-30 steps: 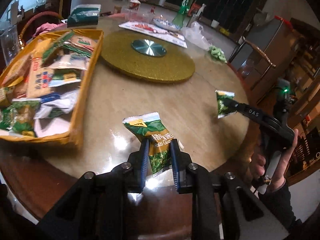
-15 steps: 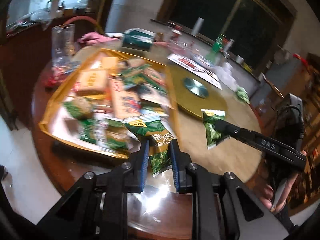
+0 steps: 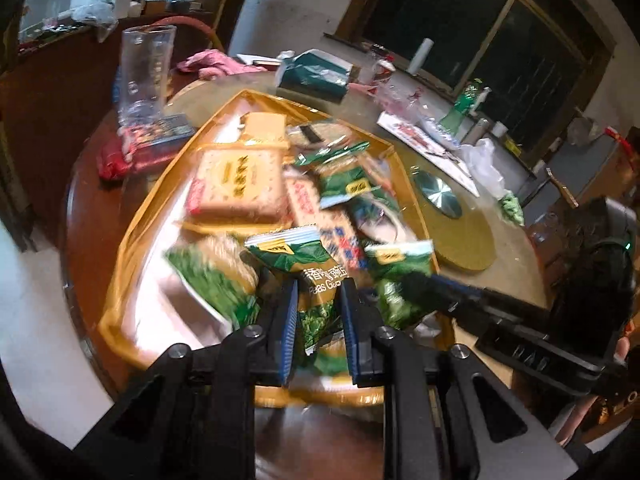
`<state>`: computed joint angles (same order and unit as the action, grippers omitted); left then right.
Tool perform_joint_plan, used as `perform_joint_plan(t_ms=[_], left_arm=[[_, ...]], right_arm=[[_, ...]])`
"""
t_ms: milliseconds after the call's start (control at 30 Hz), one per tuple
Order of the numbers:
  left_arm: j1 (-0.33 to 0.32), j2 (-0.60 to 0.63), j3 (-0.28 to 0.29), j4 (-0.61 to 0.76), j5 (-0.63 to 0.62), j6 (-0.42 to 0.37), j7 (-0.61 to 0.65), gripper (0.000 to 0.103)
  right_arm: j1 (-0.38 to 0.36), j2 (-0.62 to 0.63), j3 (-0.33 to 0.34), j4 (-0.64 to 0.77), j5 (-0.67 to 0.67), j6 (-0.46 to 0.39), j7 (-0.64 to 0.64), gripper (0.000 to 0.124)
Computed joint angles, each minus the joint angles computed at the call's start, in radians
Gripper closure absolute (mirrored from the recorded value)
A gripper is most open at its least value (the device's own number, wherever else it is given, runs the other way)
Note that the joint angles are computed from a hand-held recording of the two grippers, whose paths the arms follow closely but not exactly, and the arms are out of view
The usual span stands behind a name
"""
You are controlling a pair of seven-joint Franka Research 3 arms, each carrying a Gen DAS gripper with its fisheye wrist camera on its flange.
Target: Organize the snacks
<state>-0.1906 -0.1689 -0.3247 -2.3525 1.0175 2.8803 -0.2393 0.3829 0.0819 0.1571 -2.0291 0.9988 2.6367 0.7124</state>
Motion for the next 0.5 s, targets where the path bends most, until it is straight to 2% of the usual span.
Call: perform_joint_plan(t_ms=[33,133,167,200,233,267,300,333,367,400,500], left_arm=[[0.008,0.012,0.004,0.011,0.017,0.009,0.001,0.080],[-0.012,0.038,0.027,0.027,-0.075,-0.015,0.107,0.079],[-0.012,0.038,0.027,0.025,-0.079,-0.012,0.108,0.079],[-0.014,0.028,0.025,0.015,-0.078,-0.006,0.098,0.075],[-0.017,0.017,0.021,0.007,-0.079,-0.004,0.102,0.060],[-0.021,0.001,0.010,0.000,-0.077,-0.025,0.098,0.050],[-0.020,-0.019,-0.014,-0.002,-0.053,-0.076,0.060,0.033],[-0.020,-0.035,-0.037,-0.001,-0.024,-0.129,0.018,0.028],[-0.029,-0.052,-0.062,0.003,-0.002,-0.195,-0.012,0.028],[-0.041,-0.055,-0.067,0.009,-0.004,-0.226,-0.009,0.027],[-0.093,-0.061,-0.094,0.042,-0.055,-0.374,0.005,0.023]], right_arm=[[0.000,0.008,0.000,0.009,0.002,-0.001,-0.002,0.106],[0.001,0.018,0.004,0.019,0.009,0.009,0.000,0.103],[0.003,0.022,0.005,0.021,0.001,0.014,0.014,0.103],[0.001,0.025,0.005,0.022,0.001,0.008,0.022,0.103],[-0.004,0.018,0.004,0.015,0.009,-0.010,0.023,0.099],[-0.012,0.006,0.003,0.005,0.031,-0.038,0.006,0.095],[-0.017,-0.010,0.000,-0.008,0.056,-0.055,-0.019,0.080],[-0.017,-0.026,-0.002,-0.023,0.076,-0.052,-0.039,0.062],[-0.015,-0.049,-0.002,-0.046,0.113,-0.029,-0.072,0.059],[-0.011,-0.076,-0.005,-0.072,0.150,-0.009,-0.103,0.059],[-0.001,-0.139,-0.024,-0.132,0.163,0.003,-0.107,0.059]])
